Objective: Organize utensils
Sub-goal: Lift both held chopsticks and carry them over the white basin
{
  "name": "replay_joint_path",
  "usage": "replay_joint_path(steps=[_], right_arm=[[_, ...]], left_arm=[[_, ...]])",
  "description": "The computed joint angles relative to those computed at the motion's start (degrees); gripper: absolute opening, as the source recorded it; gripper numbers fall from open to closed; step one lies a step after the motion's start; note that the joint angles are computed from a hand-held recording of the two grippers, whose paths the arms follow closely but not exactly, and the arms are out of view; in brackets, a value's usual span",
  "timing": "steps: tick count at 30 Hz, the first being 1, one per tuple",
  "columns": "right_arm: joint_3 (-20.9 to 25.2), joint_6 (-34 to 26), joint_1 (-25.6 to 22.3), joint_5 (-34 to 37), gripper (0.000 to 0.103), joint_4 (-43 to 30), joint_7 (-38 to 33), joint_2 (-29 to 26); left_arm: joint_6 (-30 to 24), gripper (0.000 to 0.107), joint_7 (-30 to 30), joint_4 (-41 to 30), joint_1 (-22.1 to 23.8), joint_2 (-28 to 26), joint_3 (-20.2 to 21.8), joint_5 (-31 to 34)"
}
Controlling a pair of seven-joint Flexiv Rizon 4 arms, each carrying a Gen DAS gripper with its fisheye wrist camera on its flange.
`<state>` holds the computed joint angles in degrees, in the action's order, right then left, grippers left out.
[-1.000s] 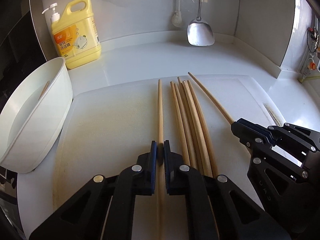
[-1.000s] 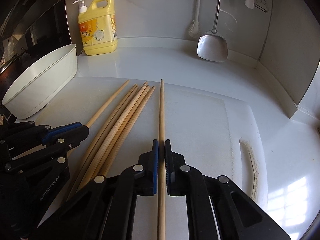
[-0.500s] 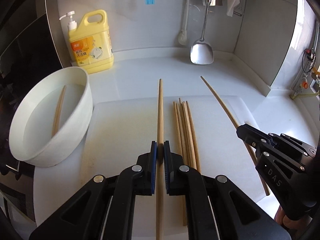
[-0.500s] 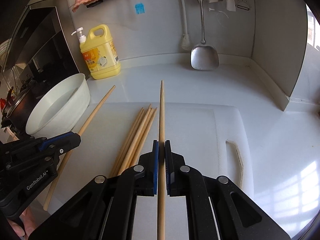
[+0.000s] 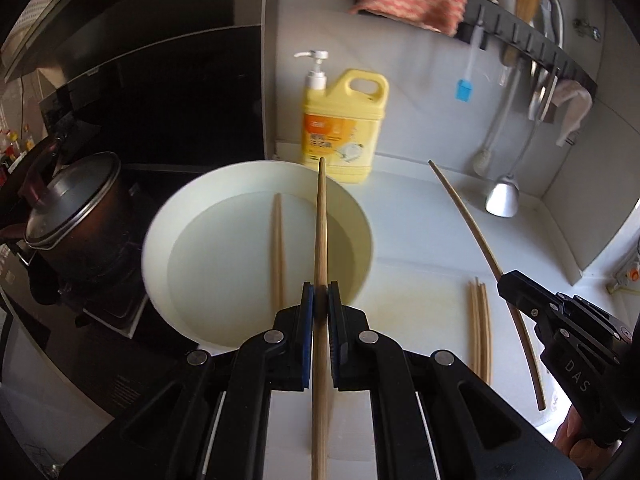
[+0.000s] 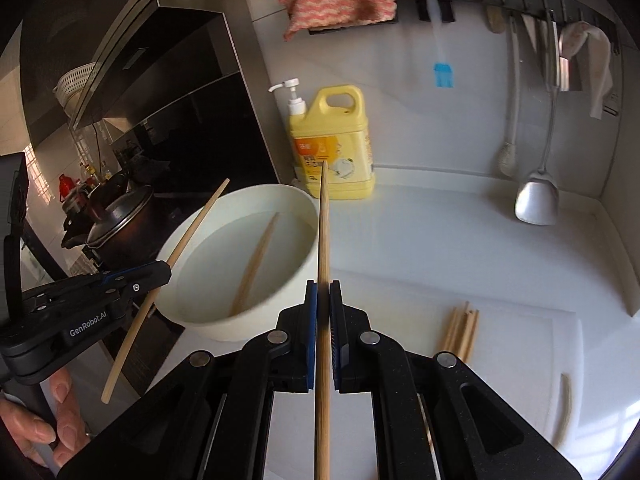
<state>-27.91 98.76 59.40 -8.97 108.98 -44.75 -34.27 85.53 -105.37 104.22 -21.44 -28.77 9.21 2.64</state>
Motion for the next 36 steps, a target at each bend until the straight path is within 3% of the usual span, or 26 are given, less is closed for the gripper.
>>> replay_joint_path(steps=[6,11,15,21,27,36], right_arm=[[8.76,-8.54,-6.91,-2.90,0.006,-17.44,6.17,-8.82],[17.06,-17.22,-13.02,-4.42,0.006,-31.58,10.87,-16.51],[22.70,-24.25,-16.87,-6.07,0.006,-40.69,12.35,-21.56],[29.76,-32.57,-21.20,-7.71,0.006,-51.17,11.19,-27.44],[33.37,-39.18,-22.95,-5.65,0.006,-58.46,8.20,-31.15],[34.87,-44.69,-23.43,-1.75,0.006,-63.51,3.29,-33.47]], left_arm=[[1.82,0.008,13.24,-0.94,14.77,-2.86,-10.93,-5.74],[-2.15,0.008,22.96,-6.16,20.92,-8.09,-15.77,-10.71],[-7.76,0.008,28.32,-11.31,21.70,-12.23,-16.28,-13.96],[-12.65,0.008,30.27,-17.03,20.12,-16.69,-14.39,-16.81],[-17.73,0.008,30.59,-20.51,19.42,-19.11,-13.09,-17.64],[-22.18,0.008,28.50,-24.34,18.22,-21.31,-11.57,-16.96]])
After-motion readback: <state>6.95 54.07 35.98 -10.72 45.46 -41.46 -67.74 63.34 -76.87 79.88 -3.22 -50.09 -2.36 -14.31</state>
